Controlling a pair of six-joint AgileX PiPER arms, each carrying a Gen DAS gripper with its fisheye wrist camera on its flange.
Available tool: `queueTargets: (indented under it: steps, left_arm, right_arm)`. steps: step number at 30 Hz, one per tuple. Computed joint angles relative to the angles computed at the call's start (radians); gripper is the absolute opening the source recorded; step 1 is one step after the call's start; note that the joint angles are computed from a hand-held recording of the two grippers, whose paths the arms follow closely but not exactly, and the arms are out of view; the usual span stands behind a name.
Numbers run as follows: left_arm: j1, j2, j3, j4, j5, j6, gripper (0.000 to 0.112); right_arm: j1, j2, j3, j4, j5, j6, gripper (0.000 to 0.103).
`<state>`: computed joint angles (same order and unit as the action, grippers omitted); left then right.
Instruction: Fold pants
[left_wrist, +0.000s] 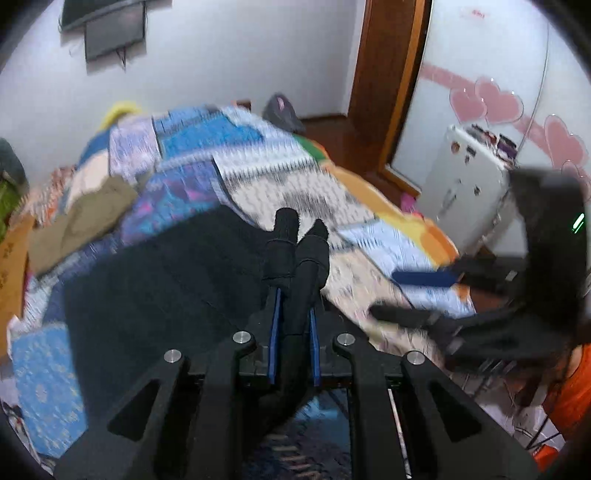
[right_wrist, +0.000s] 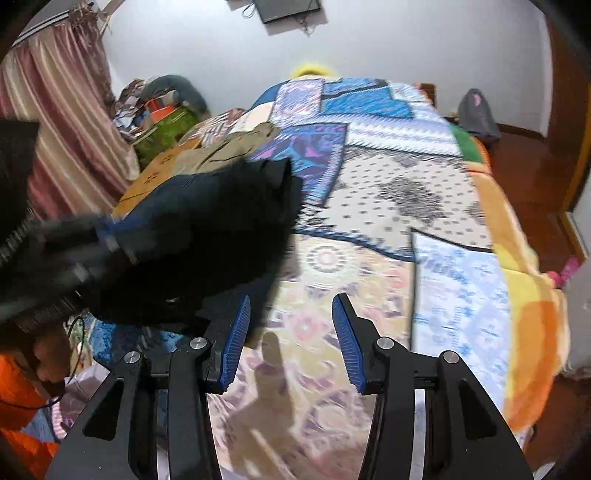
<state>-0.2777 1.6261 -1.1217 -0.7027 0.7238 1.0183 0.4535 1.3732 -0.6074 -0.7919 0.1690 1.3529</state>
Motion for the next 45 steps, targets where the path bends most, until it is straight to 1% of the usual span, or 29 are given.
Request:
queueTargets:
  steps: [2,3,5,6,7,8,9,10,13,16,19,21,25,26,28,30,31,32,33,34,36,37,39,41,43,45]
  left_arm:
    - [-0.006,0.019,0.010,0.016,0.007,-0.017,0.015]
    - [-0.006,0.014,0.029,0.012,-0.002,-0.008,0.016]
    - [-0.015,0.003,0.039,0.031,-0.019,-0.020,0.023]
    - [-0.020,-0.002,0.032,0.053,-0.012,-0.040,0.028]
    - [-0.017,-0.004,0.019,0.066,0.011,-0.054,0.045]
    - [-0.004,-0.008,0.005,0.060,0.035,-0.055,0.065]
    - [0.013,-0.023,0.005,0.031,0.044,-0.043,0.070]
    - [0.034,-0.042,0.009,-0.003,0.044,-0.019,0.071]
    - [0.085,-0.073,-0.018,-0.023,0.049,-0.004,0.071]
    - [0.153,-0.074,-0.057,-0.027,0.033,-0.003,0.071]
    - [0.218,-0.040,-0.098,0.024,-0.003,-0.036,0.071]
    - [0.254,-0.007,-0.113,0.065,-0.029,-0.057,0.071]
    - [0.305,0.073,-0.105,0.158,-0.069,-0.106,0.071]
    - [0.309,0.090,-0.091,0.181,-0.083,-0.116,0.071]
    - [0.322,0.120,-0.049,0.194,-0.114,-0.104,0.071]
    - [0.350,0.133,-0.016,0.131,-0.120,-0.039,0.072]
    - [0.367,0.126,0.002,0.089,-0.118,0.010,0.072]
    - [0.380,0.125,0.000,0.078,-0.105,0.036,0.072]
    - [0.387,0.123,-0.007,0.085,-0.096,0.044,0.073]
    - [0.394,0.123,-0.017,0.100,-0.093,0.046,0.074]
    - [0.399,0.126,-0.033,0.137,-0.099,0.032,0.074]
    - [0.402,0.130,-0.048,0.160,-0.100,0.014,0.074]
    - [0.405,0.140,-0.081,0.191,-0.108,-0.015,0.074]
    - [0.400,0.174,-0.150,0.234,-0.118,-0.067,0.074]
    - [0.398,0.226,-0.243,0.242,-0.091,-0.100,0.074]
    - [0.389,0.292,-0.355,0.256,-0.041,-0.141,0.074]
  right_arm:
    - [-0.001,-0.031,0.016,-0.014,0.019,0.024,0.043]
    - [0.002,-0.046,0.021,-0.019,0.032,0.035,0.043]
    - [0.010,-0.071,0.028,-0.043,0.055,0.069,0.043]
    - [0.011,-0.076,0.028,-0.053,0.060,0.080,0.043]
    - [0.017,-0.088,0.025,-0.059,0.073,0.088,0.043]
    - [0.026,-0.096,0.020,-0.073,0.086,0.102,0.043]
    - [0.029,-0.095,0.012,-0.084,0.092,0.110,0.044]
    - [0.038,-0.100,0.005,-0.094,0.105,0.118,0.044]
    - [0.048,-0.085,-0.037,-0.124,0.110,0.119,0.045]
    - [0.053,-0.050,-0.082,-0.186,0.084,0.151,0.045]
    - [0.074,-0.001,-0.126,-0.274,0.062,0.224,0.045]
    - [0.082,0.050,-0.163,-0.319,0.032,0.252,0.045]
    - [0.119,0.152,-0.229,-0.391,0.020,0.305,0.045]
    - [0.126,0.183,-0.248,-0.362,0.021,0.269,0.045]
    - [0.143,0.246,-0.285,-0.252,0.039,0.135,0.044]
    - [0.151,0.280,-0.296,-0.172,0.046,0.044,0.045]
    - [0.151,0.283,-0.290,-0.171,0.041,0.043,0.044]
    - [0.146,0.274,-0.272,-0.201,0.026,0.073,0.044]
    - [0.141,0.261,-0.259,-0.191,0.015,0.066,0.043]
    - [0.133,0.249,-0.248,-0.145,0.004,0.025,0.042]
    - [0.130,0.232,-0.234,-0.104,-0.009,0.001,0.042]
    - [0.133,0.224,-0.228,-0.110,-0.006,0.016,0.042]
    - [0.158,0.216,-0.222,-0.192,0.023,0.113,0.042]
    - [0.175,0.212,-0.210,-0.274,0.041,0.210,0.042]
    - [0.167,0.209,-0.190,-0.381,0.019,0.333,0.042]
    - [0.158,0.210,-0.186,-0.403,0.006,0.360,0.042]
